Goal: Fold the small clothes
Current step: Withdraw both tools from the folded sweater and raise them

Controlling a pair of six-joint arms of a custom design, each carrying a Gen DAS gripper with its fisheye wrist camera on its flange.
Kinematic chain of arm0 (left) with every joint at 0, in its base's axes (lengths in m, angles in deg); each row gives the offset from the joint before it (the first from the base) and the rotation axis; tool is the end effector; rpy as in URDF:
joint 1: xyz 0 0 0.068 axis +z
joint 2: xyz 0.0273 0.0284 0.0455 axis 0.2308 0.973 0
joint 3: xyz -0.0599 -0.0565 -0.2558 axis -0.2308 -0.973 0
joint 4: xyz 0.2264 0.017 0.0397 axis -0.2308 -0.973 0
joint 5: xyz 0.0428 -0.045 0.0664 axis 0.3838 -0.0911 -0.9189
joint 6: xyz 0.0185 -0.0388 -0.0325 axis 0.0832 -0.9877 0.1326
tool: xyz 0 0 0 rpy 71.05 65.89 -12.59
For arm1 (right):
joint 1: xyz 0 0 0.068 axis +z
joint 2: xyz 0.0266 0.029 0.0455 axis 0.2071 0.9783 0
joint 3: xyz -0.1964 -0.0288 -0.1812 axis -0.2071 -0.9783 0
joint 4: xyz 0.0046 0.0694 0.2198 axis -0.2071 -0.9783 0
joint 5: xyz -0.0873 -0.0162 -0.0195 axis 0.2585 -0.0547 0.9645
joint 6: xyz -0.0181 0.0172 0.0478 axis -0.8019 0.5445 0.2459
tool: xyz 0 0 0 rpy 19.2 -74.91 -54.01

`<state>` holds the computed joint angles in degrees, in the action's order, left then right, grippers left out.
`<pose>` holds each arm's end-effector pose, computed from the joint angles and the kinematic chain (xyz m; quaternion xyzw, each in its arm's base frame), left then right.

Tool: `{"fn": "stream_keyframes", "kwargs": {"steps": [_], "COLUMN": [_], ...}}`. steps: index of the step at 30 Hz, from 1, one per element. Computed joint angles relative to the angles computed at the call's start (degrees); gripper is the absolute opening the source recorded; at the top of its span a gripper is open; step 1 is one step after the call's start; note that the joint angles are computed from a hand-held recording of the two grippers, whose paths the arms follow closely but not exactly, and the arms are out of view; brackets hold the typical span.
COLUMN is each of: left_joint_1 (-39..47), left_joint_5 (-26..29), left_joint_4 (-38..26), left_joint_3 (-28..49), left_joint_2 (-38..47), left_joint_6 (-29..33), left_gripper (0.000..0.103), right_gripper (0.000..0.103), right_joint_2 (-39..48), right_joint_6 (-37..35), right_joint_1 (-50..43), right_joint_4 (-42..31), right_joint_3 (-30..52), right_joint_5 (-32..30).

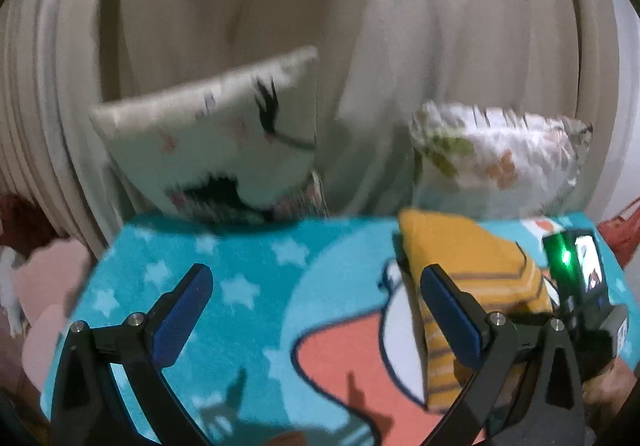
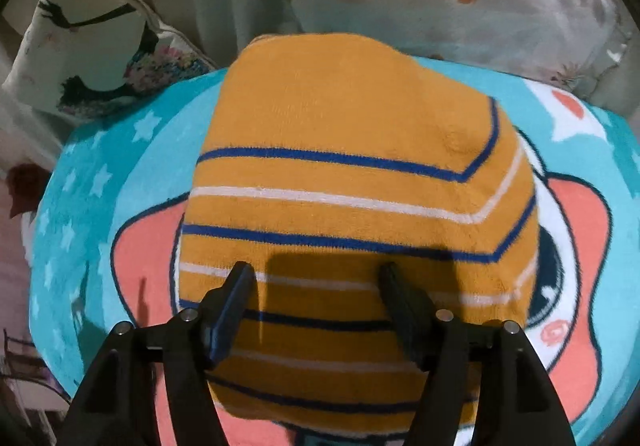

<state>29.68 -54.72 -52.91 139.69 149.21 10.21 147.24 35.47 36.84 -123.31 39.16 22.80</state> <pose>0.2251 0.0560 0.2914 0.0177 0.8966 -0.0185 0.4420 0.3032 0.1397 0.2071 0.0004 0.9794 0.0745 0.1879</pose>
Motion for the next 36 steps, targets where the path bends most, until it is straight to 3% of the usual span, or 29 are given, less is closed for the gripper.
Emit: {"fn": "stream_keyframes", "kwargs": {"steps": [3, 7, 11, 18, 26, 31, 36], "left_joint_1": [2.2, -0.4, -1.9, -4.4, -18.1, -40.7, -60.4], "left_joint_5": [6.4, 2.8, 1.9, -1.2, -11.7, -24.4, -34.2], "left_joint_4": [-8.6, -8.9, -12.0, -17.4, -24.7, -29.7, -33.6], "left_joint_3": [3.3, -1.1, -3.0, -5.4, -9.1, -9.7, -8.0], "left_joint_2": [5.6, 6.4, 5.8, -1.1, -14.4, -20.2, -18.9], "left_joint_6": [5.2, 7.9, 9.7, 8.0, -3.8, -19.5, -34.4], "left_gripper": [0.103, 0.103, 0.103, 0.103, 0.103, 0.103, 0.103], "right_gripper": [0.071, 0.073, 0.074, 0.074, 0.074, 0.074, 0.074], "right_joint_2": [-3.5, -8.3, -16.3, -25.6, -35.8, -45.0, -53.7], "right_joint_6": [2.1, 5.5, 9.8, 9.8, 6.0, -0.3, -12.0], "right_joint_1": [0.7, 0.1, -4.3, -5.9, -4.8, -9.3, -23.2], "right_joint_4": [-1.3, -0.9, 0.6, -1.2, -2.8, -8.2, -14.6], "right_joint_3": [-2.8, -11.0, -20.6, -26.3, -33.2, -37.2, -39.3], "right_joint_5": [2.1, 4.1, 0.2, 0.3, -0.1, -0.6, -5.5]}}
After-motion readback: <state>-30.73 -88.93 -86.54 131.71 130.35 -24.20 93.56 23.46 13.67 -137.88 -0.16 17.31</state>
